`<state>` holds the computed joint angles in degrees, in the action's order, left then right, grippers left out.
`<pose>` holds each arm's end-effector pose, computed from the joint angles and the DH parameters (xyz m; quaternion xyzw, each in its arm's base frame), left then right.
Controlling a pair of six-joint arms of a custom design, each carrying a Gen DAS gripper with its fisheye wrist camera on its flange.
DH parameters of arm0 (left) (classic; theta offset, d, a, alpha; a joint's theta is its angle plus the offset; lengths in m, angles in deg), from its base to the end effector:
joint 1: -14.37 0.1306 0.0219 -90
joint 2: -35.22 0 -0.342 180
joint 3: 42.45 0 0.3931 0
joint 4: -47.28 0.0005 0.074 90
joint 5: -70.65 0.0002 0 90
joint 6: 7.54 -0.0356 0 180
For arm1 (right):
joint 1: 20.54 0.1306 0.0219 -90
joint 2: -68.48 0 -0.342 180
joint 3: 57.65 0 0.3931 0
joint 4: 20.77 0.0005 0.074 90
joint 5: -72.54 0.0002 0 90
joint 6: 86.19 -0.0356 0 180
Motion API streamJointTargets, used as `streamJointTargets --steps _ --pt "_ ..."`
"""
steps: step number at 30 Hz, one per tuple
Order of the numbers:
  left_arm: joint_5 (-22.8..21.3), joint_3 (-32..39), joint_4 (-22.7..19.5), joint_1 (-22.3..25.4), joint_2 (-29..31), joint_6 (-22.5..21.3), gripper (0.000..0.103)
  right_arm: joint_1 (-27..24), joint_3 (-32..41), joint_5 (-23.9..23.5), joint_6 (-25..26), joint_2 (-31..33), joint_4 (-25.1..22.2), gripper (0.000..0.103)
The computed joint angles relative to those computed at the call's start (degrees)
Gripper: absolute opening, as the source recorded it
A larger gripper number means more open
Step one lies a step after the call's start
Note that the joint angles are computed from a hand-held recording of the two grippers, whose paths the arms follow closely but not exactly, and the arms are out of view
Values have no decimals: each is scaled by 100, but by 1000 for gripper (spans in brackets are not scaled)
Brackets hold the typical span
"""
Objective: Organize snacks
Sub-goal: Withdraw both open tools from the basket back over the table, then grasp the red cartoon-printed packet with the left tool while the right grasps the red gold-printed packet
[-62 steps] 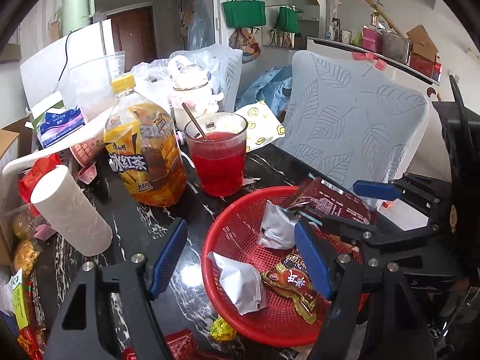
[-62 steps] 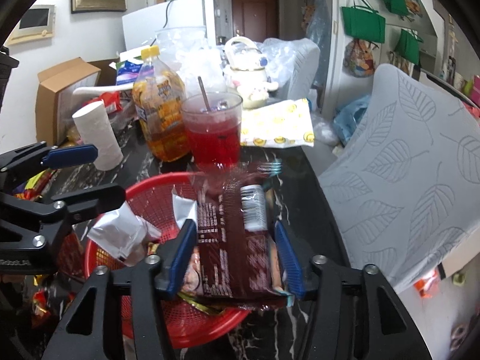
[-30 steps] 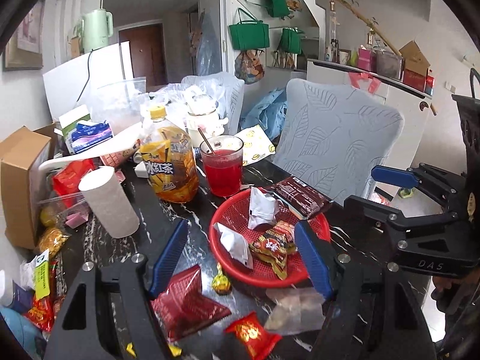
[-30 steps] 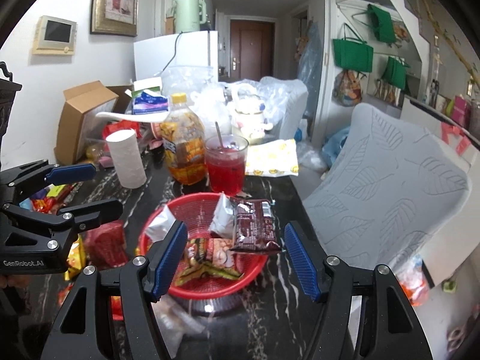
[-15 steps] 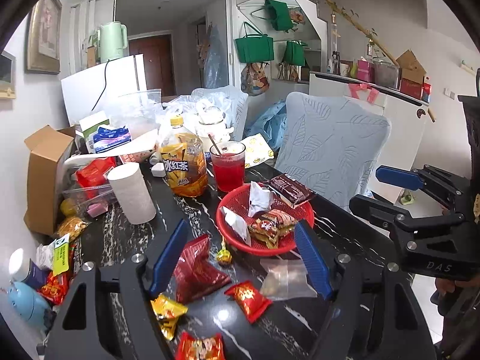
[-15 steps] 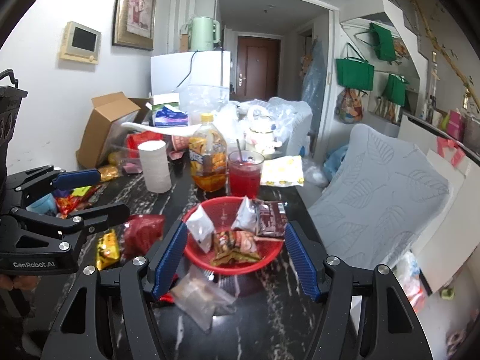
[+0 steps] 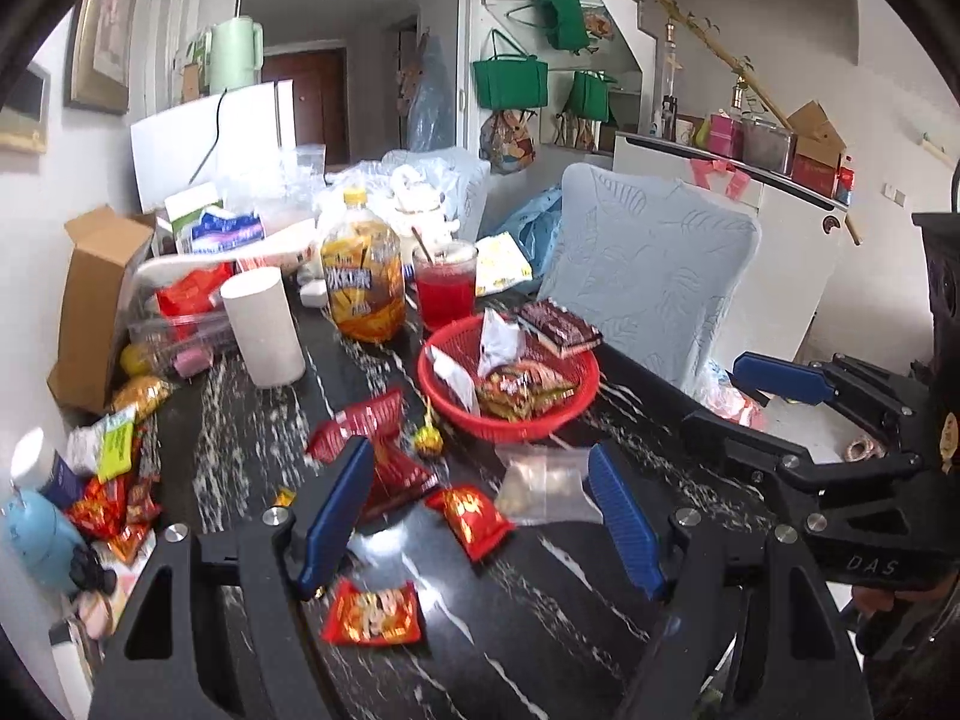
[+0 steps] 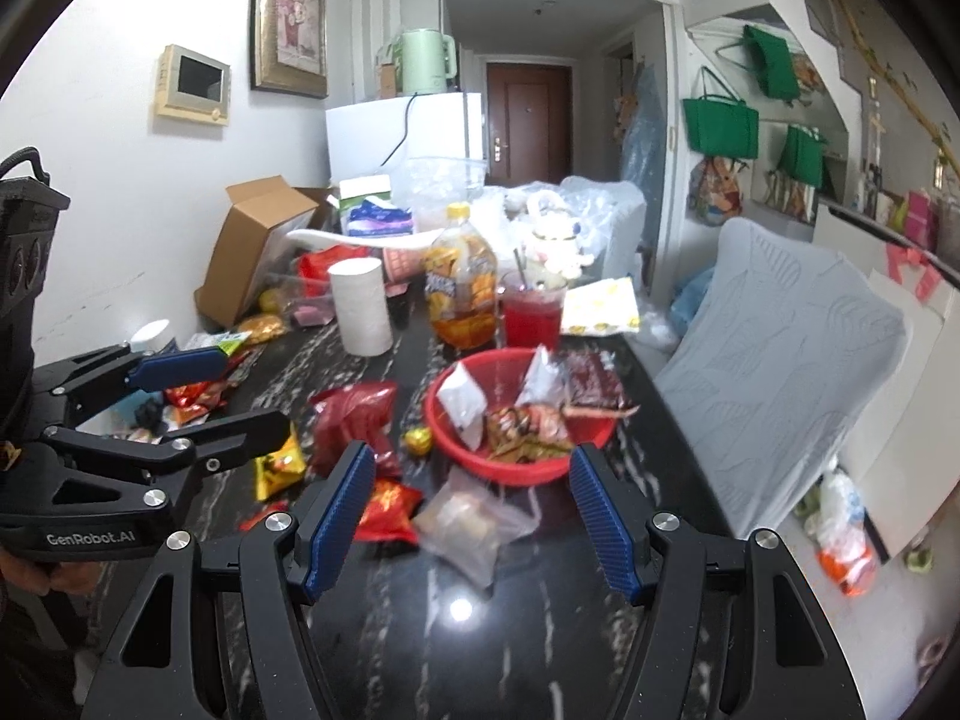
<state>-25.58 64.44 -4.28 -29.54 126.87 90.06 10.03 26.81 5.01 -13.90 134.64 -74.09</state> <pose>0.3619 -0.3437 0.5108 0.2543 0.8542 -0.1522 0.4271 0.3036 0.1630 0.5053 -0.0081 0.8747 0.0274 0.4838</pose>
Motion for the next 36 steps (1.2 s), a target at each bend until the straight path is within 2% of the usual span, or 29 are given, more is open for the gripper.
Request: streamJointTargets --steps 7,11,21,30,36 --pt "124 -461 -51 21 -217 313 73 240 -288 -69 -345 -91 -85 68" --pt "103 -692 -91 38 -331 395 73 281 -439 -269 -565 -92 -117 68" --pt "392 -1253 -252 249 -529 815 73 405 -750 -802 -935 98 -43 68" --pt "644 -1575 -283 465 -572 1083 73 411 -878 -1380 -1108 347 64 68" --pt "799 -1535 -296 584 -415 1135 73 314 -848 -1610 -1100 543 125 68"
